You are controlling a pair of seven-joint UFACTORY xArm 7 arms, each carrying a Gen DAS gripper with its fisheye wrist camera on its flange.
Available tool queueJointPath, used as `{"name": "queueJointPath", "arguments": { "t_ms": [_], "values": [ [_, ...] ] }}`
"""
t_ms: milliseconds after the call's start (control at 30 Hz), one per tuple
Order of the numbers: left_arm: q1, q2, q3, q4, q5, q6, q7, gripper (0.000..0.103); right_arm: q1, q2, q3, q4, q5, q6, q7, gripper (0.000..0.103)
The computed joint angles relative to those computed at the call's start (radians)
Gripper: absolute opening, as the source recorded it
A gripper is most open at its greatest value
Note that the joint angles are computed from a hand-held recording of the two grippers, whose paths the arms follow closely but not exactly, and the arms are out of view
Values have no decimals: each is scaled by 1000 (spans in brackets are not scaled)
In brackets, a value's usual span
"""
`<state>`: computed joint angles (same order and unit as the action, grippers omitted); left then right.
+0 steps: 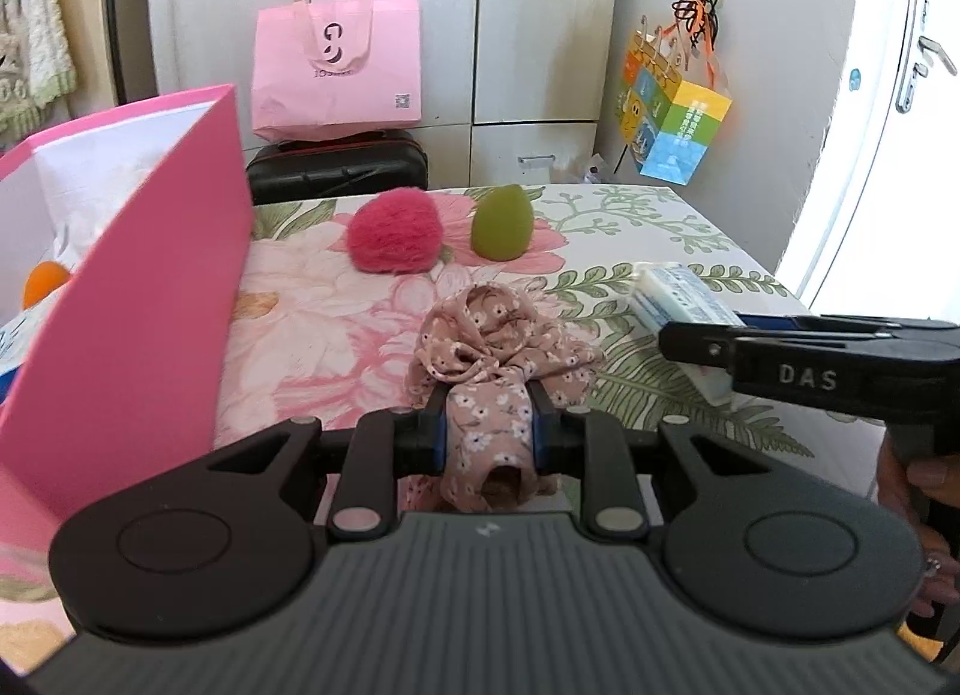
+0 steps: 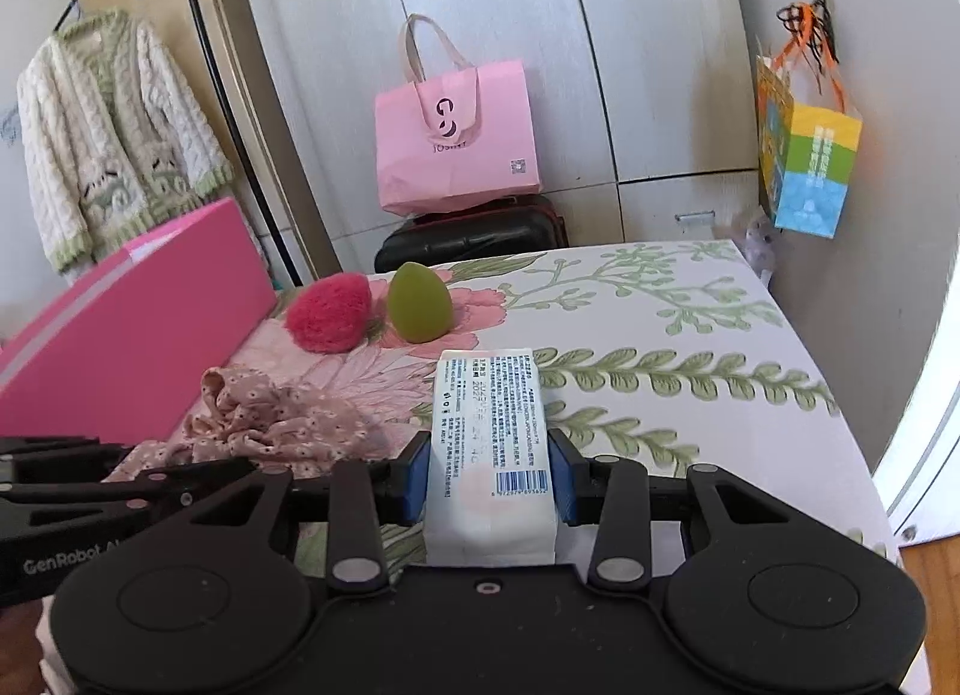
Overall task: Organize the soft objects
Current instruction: 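Lift the white carton with the right tool while the left tool lifts the cloth, then carry the carton and cloth over the pink box with both tools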
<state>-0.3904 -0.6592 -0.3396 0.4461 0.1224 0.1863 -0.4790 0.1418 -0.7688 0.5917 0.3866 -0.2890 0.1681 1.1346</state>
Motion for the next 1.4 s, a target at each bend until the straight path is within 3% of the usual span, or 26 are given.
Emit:
{"name": "queueJointPath", "arguments": {
  "t_ms": [133,333,600,933,1067,1400],
  "values": [
    [-54,-63,45,-30,-34,45,11,23,32,-30,19,14,-6,81,3,45],
    [-132,-173,112,-69,-99,144,57,23,108,-44,14,20,2,128,24,45],
    [-172,-332,162,-99,-174,307,138,23,219,-51,-24,27,33,134,22,45],
    [-136,-474,184,-73,-225,509,222,23,445,5,-186,54,153,121,-165,45],
    [-124,-516,216,-48,-243,597,294,23,495,25,-221,96,200,153,-258,45],
    [-4,-607,296,50,-290,887,437,23,594,88,-296,216,351,208,-486,45]
  ]
}}
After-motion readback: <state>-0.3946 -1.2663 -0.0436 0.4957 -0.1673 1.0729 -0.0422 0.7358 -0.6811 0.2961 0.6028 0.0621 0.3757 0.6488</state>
